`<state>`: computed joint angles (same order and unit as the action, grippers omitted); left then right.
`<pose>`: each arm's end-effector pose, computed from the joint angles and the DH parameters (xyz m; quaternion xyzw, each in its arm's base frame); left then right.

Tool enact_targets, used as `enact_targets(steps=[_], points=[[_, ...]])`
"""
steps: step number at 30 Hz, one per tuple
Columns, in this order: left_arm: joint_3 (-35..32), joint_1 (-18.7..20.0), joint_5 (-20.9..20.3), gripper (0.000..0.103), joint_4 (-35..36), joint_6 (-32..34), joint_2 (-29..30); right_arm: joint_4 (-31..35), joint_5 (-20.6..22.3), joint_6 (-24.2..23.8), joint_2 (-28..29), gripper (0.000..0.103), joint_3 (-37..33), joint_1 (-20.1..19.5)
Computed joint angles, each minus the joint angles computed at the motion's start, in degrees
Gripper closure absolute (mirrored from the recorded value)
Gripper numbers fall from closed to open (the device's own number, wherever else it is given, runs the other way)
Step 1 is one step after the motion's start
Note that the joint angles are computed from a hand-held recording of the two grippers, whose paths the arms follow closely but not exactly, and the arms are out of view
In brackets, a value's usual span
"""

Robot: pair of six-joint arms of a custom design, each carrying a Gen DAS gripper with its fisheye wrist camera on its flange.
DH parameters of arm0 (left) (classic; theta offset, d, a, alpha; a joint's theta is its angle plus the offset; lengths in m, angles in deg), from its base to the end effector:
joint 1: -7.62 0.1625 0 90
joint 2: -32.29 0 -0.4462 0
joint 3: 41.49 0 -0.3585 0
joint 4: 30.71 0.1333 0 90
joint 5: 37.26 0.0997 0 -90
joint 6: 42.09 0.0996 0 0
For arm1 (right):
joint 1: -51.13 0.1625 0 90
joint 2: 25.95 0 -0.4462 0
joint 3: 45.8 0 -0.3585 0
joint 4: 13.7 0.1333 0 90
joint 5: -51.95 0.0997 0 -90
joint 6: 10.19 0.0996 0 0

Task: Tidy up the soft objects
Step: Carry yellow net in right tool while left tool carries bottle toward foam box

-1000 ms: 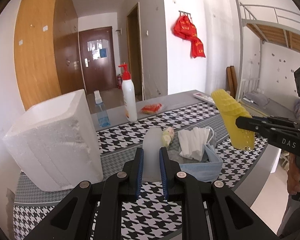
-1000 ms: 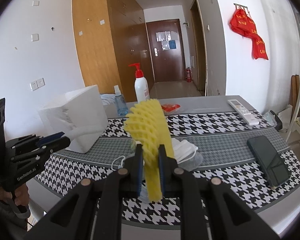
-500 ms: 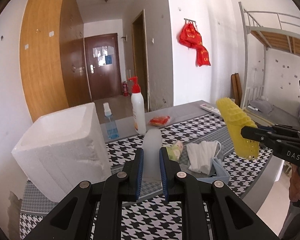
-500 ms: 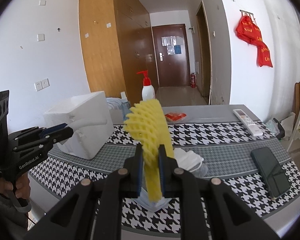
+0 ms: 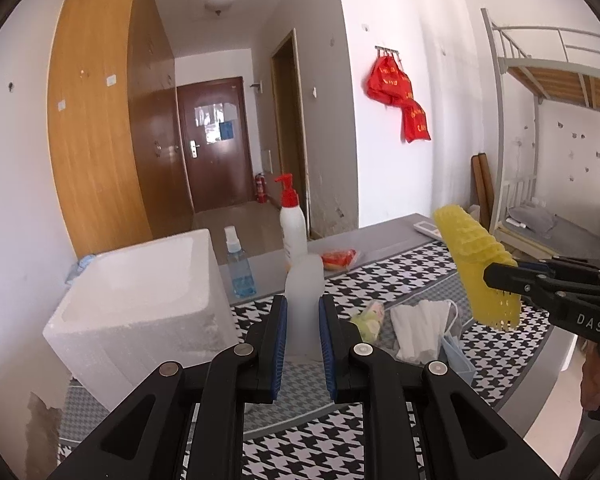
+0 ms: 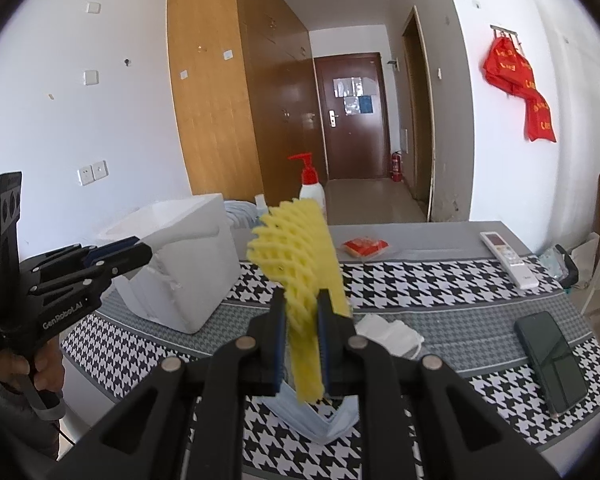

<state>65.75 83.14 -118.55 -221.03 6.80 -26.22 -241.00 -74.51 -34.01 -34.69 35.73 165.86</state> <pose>-0.0085 -0.6264 0.2905 0.4434 0.7813 -0.3943 0.1937 0.3444 -0.5706 -0.0566 0.1780 -0.8009 0.5090 0.2605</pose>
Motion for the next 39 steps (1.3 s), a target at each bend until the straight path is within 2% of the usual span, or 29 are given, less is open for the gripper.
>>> enact_targets(steps=[39], points=[[-5.74,0.55,0.39,0.086,-3.01,-0.88,0.65,8.25,4.12,-3.03,1.32,0.086,-8.73,1.32]])
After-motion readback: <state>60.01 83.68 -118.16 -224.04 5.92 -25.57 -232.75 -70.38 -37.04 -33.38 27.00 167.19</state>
